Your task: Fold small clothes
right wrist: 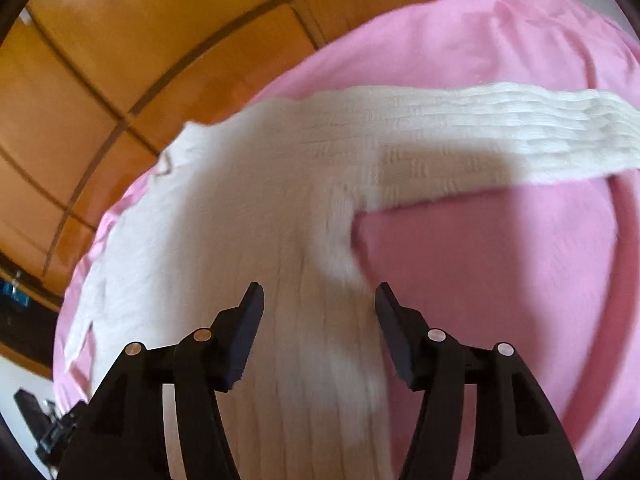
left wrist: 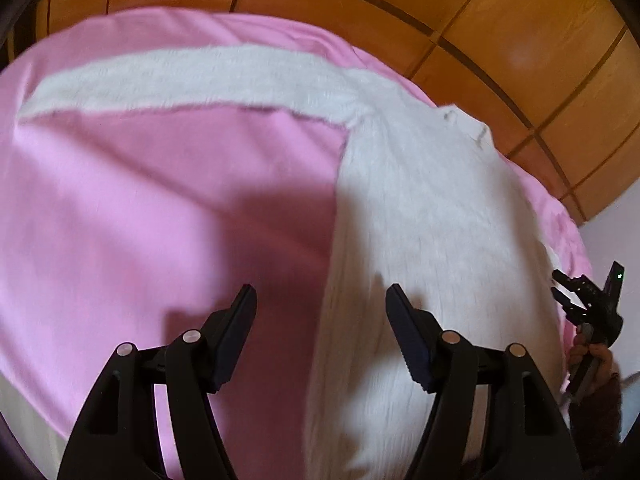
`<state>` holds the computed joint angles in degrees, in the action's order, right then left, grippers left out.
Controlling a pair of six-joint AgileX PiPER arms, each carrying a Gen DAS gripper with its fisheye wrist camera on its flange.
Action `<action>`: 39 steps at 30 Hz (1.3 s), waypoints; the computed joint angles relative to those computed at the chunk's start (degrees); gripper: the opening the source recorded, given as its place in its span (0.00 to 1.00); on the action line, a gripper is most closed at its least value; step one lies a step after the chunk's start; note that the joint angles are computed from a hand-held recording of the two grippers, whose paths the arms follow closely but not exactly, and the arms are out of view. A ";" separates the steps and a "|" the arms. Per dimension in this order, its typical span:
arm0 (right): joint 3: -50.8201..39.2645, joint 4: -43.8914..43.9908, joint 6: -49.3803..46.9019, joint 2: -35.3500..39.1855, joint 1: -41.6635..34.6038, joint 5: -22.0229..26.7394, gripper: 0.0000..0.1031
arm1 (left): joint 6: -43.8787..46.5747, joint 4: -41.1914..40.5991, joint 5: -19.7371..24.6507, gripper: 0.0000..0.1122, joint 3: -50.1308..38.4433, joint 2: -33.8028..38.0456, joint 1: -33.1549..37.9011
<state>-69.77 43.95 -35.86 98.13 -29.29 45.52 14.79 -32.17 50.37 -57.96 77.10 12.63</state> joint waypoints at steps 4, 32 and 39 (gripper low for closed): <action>10.34 0.58 -4.82 -6.99 -1.01 -2.50 0.55 | 4.00 -2.18 0.77 0.36 4.65 -3.04 0.77; -39.82 -1.69 33.21 29.70 -25.63 6.44 0.11 | -4.87 3.98 -0.87 0.53 -7.83 1.06 -10.61; -66.85 -17.04 44.67 35.05 -22.53 11.75 0.05 | -3.90 4.25 -0.48 0.52 -11.35 5.37 -15.17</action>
